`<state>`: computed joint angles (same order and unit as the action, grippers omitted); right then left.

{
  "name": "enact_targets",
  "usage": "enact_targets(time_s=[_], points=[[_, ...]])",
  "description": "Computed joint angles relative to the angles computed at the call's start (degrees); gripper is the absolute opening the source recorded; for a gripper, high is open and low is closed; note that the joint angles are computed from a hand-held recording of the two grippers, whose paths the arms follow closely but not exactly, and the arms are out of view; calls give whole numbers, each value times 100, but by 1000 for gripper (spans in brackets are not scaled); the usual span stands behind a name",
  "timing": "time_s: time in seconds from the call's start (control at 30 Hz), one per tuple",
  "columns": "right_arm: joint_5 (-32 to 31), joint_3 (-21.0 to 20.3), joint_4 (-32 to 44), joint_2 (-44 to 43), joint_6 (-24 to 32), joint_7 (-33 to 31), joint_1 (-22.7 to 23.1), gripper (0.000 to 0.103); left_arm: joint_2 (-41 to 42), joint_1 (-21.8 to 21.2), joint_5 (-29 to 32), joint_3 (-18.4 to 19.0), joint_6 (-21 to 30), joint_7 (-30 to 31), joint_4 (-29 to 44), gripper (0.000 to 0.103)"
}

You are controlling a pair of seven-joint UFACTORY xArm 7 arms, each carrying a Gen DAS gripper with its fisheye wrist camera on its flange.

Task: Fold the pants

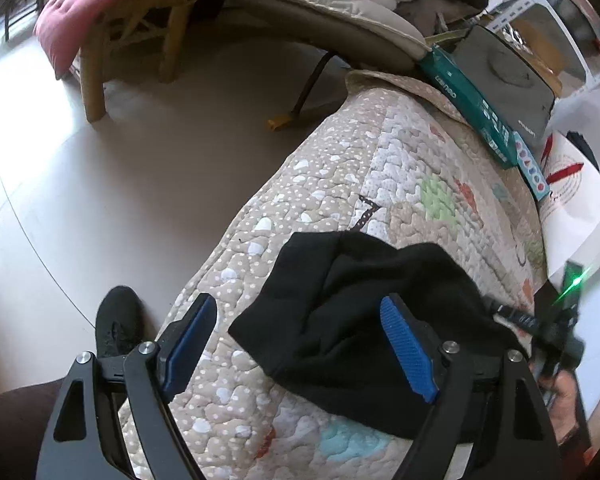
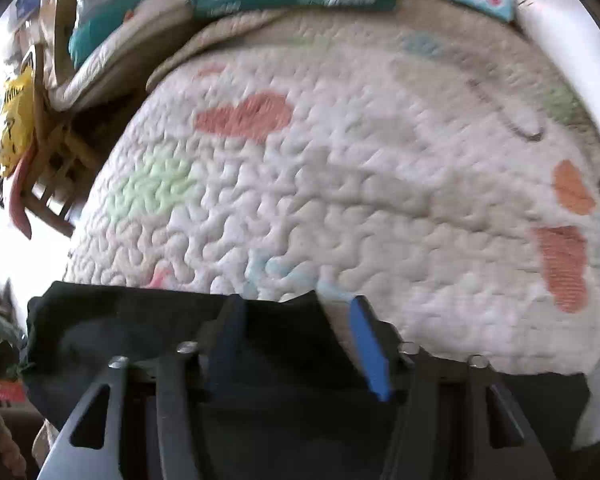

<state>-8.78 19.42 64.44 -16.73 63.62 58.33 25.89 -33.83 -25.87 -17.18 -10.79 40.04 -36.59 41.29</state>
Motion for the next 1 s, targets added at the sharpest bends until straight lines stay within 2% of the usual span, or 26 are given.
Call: enact_targets(time_s=[0.03,0.17,0.27,0.4,0.47,0.57,0.67,0.9,1.0], points=[[142,-47,12,62,3,-156,44,13,30,27,7,-10,-27,-40,20,84],[-139,-29,244,229,312,-363,46,8,65,173,203,-106,-43,-243,76,84],[-261,-99,237,145,348,-172,-90,7,49,239,296,-109,24,-373,59,84],[-630,-12,551,504,794,-68,-137,7,35,272,290,-47,122,-488,10,84],[-1060,96,784,732,1240,64,-83,9,32,301,315,-42,204,-547,0,84],[-1229,66,1138,959,1570,117,71,16,-2,318,294,-10,286,-609,-31,84],[-1705,190,1778,1264,1785,78,375,26,-106,461,384,-19,427,-792,-63,84],[-1205,274,3734,2844,774,-811,1380,26,-685,975,558,170,601,-1334,-356,84],[-1447,314,4816,3788,879,-1163,2084,26,-962,1181,609,286,588,-1451,-459,84]])
